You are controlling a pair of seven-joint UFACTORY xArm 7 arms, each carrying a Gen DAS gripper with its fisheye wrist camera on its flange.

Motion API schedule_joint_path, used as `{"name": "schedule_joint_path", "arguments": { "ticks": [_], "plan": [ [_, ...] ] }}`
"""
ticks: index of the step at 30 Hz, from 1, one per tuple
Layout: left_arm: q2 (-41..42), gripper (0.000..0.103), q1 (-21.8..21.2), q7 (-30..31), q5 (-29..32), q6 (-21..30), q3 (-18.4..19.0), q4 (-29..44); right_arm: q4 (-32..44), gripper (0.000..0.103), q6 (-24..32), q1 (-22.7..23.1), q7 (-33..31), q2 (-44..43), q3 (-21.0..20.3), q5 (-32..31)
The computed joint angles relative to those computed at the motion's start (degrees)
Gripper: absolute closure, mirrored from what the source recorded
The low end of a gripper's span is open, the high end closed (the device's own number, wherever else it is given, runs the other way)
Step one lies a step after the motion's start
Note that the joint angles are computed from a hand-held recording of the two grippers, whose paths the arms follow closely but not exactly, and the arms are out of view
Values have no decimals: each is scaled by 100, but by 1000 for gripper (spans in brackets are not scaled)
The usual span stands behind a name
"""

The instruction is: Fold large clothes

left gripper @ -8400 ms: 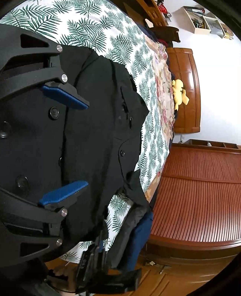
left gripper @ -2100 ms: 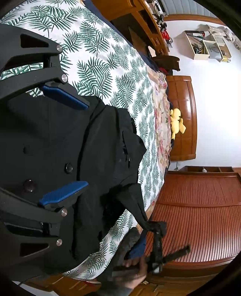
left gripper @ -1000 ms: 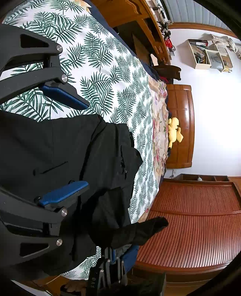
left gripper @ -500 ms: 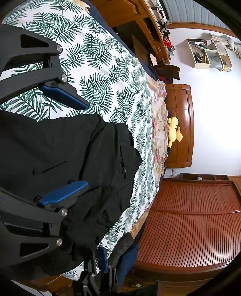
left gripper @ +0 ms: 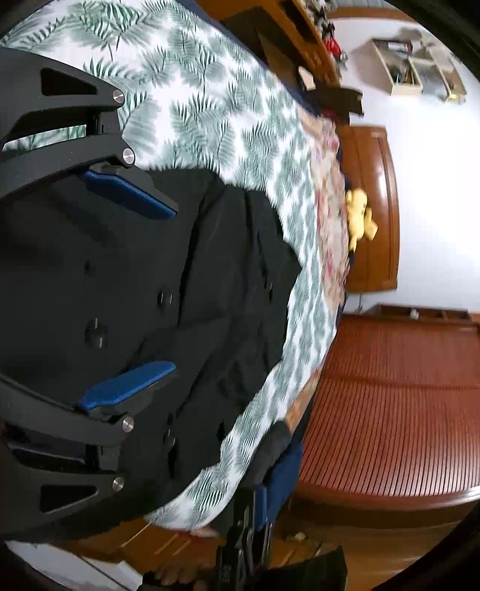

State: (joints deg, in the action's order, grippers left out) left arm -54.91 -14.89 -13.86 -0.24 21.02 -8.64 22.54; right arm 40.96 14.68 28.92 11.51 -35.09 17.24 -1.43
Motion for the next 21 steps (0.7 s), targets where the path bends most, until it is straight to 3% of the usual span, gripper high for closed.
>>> {"name": "schedule_joint_path", "arguments": {
  "ticks": [4,6,11,16,21],
  "plan": [
    [387,46,-267,-149,-74,177,-286,263,-275,55,163,-88,86,-355,-33,-15],
    [543,50,-448,-212,-122,206,-357,371,-401,55,196,-63,71,-504,-98,9],
    [1257,50,-791,-393,-158,224,-619,808,-679,55,258,13,19,-801,-224,107],
    [1983,50,-1416,-143,-353,162,-506,1164,-839,55,391,73,-39,-972,-444,306],
    [2432,50,-1608,-5,-375,106,-610,1359,-825,55,593,-20,78,-1122,-394,407]
  ]
}}
